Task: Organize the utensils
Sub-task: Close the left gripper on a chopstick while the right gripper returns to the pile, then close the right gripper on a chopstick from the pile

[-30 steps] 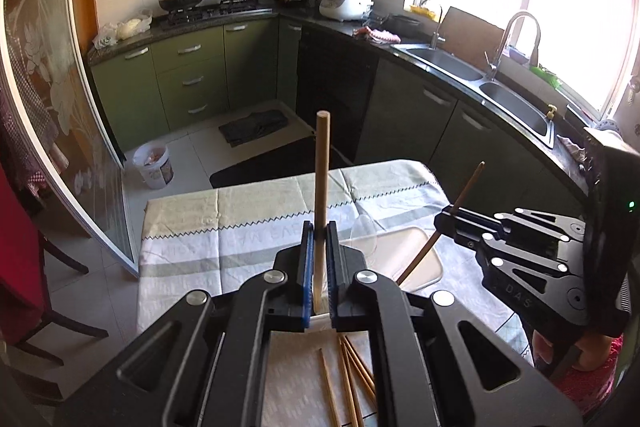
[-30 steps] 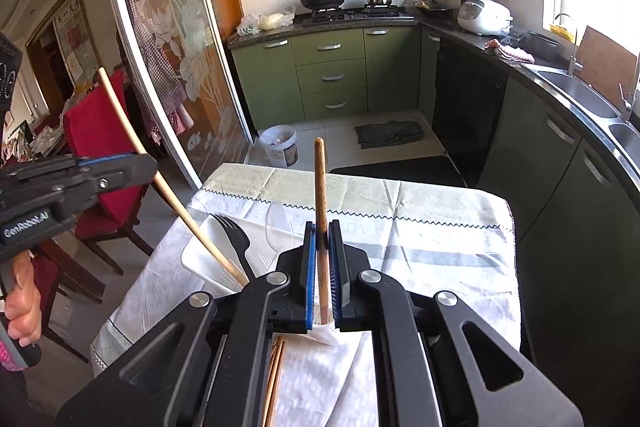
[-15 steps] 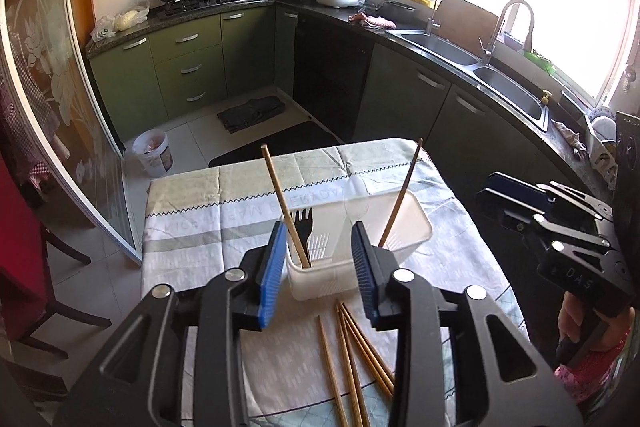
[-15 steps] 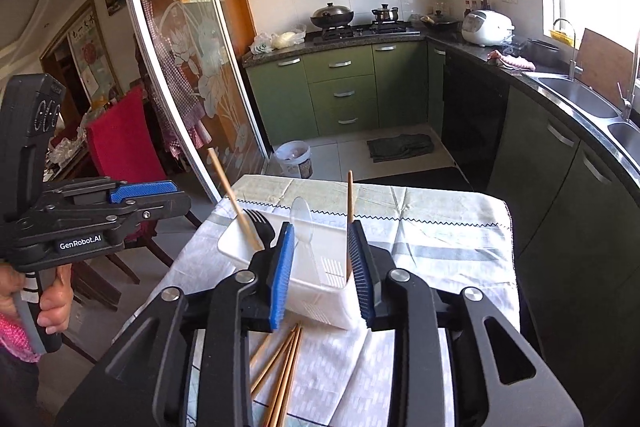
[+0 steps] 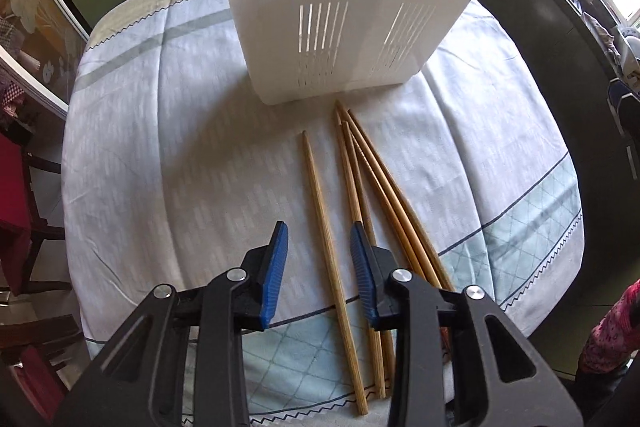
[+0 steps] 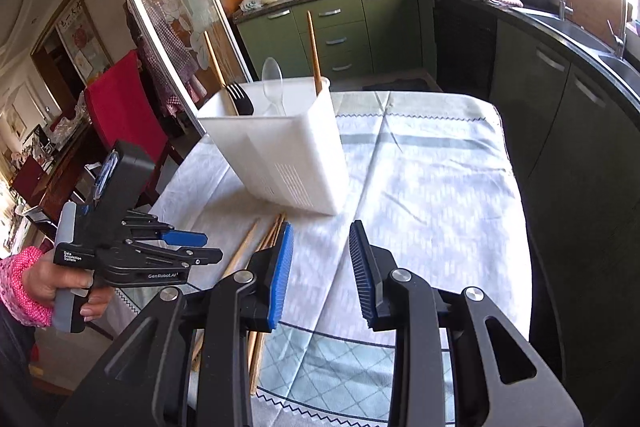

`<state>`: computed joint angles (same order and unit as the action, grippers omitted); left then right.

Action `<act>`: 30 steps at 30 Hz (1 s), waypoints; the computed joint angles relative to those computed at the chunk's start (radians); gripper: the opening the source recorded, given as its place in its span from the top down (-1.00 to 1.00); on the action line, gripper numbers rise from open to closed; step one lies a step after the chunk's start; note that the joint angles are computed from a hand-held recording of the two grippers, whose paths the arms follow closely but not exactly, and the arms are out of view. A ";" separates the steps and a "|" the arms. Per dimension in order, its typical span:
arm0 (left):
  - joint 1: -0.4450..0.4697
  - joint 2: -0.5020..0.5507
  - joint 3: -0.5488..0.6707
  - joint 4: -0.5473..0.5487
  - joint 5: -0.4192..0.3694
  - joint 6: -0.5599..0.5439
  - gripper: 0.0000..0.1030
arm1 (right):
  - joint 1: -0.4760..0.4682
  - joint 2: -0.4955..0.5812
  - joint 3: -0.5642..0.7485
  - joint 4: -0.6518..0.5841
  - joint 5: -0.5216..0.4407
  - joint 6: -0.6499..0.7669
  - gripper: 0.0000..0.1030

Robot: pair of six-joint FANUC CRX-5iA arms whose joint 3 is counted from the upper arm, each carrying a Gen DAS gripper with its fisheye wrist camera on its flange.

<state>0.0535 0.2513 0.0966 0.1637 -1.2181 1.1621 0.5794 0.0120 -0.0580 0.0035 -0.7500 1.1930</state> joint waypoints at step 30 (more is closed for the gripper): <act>0.025 0.024 -0.054 -0.056 0.026 0.038 0.85 | 0.074 0.356 0.256 -0.037 -0.204 0.113 0.43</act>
